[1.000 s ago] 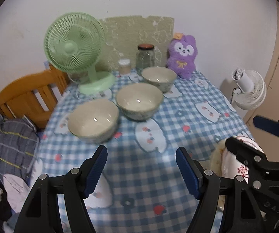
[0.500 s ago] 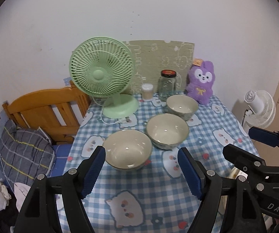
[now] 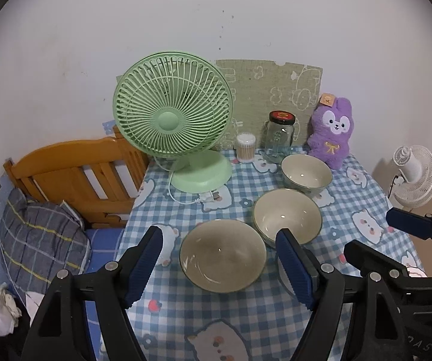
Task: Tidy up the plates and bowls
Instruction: 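Move both tools toward the floral bowls on the table, then grasp the rim of the nearest cream floral bowl with both tools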
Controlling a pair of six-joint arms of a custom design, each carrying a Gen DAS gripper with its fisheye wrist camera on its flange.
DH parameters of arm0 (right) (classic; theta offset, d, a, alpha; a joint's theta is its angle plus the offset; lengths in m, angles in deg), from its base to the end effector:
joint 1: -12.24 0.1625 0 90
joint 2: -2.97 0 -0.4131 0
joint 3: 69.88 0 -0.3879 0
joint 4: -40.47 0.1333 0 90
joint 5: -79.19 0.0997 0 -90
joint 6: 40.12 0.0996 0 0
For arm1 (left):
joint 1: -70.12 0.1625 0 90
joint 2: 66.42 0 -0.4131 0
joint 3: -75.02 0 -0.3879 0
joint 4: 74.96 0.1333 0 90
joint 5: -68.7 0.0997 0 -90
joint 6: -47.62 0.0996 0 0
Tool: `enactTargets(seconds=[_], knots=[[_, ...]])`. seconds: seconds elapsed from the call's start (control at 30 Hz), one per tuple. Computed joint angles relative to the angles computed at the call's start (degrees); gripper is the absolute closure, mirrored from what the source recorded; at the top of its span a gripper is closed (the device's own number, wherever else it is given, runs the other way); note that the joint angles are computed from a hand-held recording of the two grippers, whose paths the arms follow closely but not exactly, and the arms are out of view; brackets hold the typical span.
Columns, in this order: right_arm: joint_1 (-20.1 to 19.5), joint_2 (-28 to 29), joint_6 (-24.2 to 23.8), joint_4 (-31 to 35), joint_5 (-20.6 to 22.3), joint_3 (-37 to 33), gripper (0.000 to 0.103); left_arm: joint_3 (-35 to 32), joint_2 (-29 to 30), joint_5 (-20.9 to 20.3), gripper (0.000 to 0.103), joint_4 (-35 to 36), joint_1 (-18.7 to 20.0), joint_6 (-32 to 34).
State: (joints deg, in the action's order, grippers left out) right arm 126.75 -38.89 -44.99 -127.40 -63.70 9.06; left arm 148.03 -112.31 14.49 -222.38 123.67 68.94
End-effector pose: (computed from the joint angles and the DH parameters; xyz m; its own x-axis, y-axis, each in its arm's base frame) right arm 0.3526 -0.6436 0.2239 -0.7357 0.1644 0.6571 -0.3779 0.7054 -0.5997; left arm -0.2972 -0.7248 0.2628 -0.5846 0.4804 -0.6538 0.7788 0.5580 -0.2864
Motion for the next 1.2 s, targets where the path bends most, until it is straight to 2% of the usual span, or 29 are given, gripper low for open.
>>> enactTargets(seconds=[0.07,0.27,0.43,0.6,0.73,0.87,1.03,1.2], knots=[[-0.31,0.53,0.6,0.31,0.45,-1.07,0.032,-1.12,0.85,0.05,0.024,-0.45,0.2,0.92],[-1.25,3.89,-1.7,-0.12,0.05,-6.12,0.032,-5.07,3.87,0.57,0.024,-0.94,1.04,3.07],[-3.29,4.86,2.61,5.44,2.87,-8.75,0.032,-9.25,6.76,1.17,0.024,1.86,2.34,2.8],[-4.98,5.96,5.43,8.86,6.34,-9.99,0.032,-10.7,8.47,2.7,0.024,2.25,3.56,3.59],[-6.32,6.63,8.67,10.52,10.35,-10.89,0.037,-11.31,9.69,4.79,0.024,1.55,4.29,5.32],[-6.86,8.3,9.01,11.1,10.24,-12.66,0.042,-12.08,10.58,5.11,0.024,3.6,5.29,5.9],[-7.37,9.73,11.11,14.43,9.6,-14.52,0.053,-13.17,11.35,3.96,0.024,6.28,6.63,3.83],[-7.79,11.29,11.85,17.04,9.07,-16.29,0.061,-14.04,12.13,3.4,0.028,7.7,7.28,3.81]])
